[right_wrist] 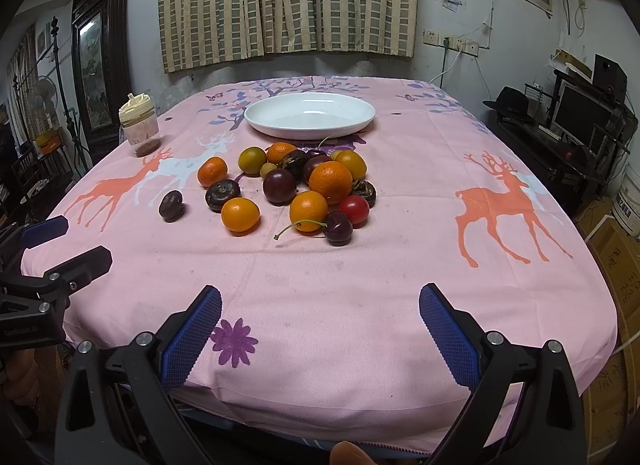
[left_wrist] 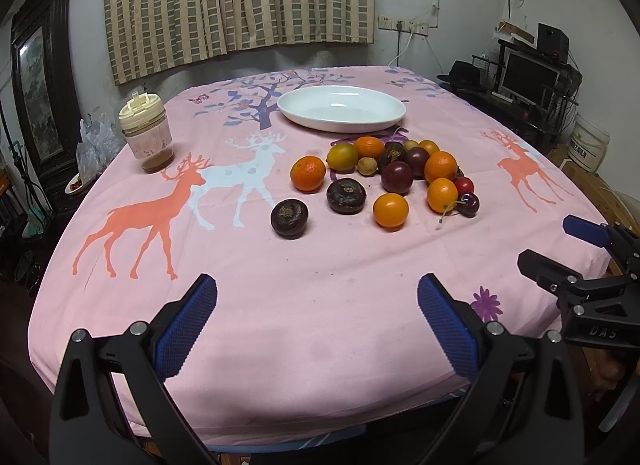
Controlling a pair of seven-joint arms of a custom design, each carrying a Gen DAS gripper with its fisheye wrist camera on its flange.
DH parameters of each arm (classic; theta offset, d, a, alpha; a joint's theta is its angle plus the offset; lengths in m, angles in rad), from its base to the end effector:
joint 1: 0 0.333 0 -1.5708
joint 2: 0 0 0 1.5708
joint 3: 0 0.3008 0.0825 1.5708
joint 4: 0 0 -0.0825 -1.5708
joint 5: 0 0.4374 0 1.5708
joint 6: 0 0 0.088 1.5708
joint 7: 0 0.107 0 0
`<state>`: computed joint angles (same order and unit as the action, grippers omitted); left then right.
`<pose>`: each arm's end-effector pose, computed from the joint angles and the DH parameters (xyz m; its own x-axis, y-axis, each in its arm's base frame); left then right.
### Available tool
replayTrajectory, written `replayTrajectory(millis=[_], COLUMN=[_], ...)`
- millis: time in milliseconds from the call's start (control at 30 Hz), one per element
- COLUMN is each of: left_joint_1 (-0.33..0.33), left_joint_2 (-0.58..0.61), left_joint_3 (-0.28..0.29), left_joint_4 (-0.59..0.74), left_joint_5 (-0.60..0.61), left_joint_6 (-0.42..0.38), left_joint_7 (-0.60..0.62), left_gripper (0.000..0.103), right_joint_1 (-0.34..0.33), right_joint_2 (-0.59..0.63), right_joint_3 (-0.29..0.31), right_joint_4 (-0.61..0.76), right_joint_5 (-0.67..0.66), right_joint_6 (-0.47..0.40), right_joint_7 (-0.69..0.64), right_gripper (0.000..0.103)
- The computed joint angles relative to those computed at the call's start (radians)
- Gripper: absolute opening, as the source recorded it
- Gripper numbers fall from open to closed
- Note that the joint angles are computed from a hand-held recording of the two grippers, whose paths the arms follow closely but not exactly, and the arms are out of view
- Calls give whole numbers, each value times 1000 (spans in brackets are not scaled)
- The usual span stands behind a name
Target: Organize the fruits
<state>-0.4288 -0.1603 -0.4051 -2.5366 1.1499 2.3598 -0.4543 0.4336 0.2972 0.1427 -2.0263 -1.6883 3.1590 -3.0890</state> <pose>0.3403 -0.3487 0.2763 0.3223 -0.9460 -0.0356 -0.6458 -0.1922 -0.7389 0.4663 0.4075 0.2834 0.5868 -0.8097 -0.0060 -0.5545 -0.3964 -0.7317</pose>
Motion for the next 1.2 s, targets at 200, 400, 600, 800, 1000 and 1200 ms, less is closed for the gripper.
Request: replayTrajectory(millis=[200, 400, 600, 800, 1000, 1200], left_joint_1=[0, 0, 0, 0, 0, 0], left_joint_2=[-4, -4, -4, -5, -6, -7], left_joint_3=[0, -2, -1, -2, -2, -2], left_joint_4=[-2, -4, -4, -4, -6, -7], left_joint_5=[0, 1, -1, 0, 0, 0], left_joint_6=[1, 0, 1, -1, 0, 1], left_joint_7=[1, -3, 1, 1, 0, 2], left_gripper=[98, 98, 98, 98, 98, 98], right_joint_1=[1, 6, 9, 15, 24, 28], right_joint_2=[0, -1, -2, -1, -2, -1], right_joint_3=[-1, -5, -7, -13, -22, -25], right_joint_4=[0, -3, -4, -4, -8, -6], right_joint_5=[5, 13, 15, 25, 47, 39], right_joint_6=[1, 2, 0, 3, 3, 3], right_joint_7=[-4, -11, -12, -21, -41, -33], right_gripper=[99, 99, 99, 99, 99, 99])
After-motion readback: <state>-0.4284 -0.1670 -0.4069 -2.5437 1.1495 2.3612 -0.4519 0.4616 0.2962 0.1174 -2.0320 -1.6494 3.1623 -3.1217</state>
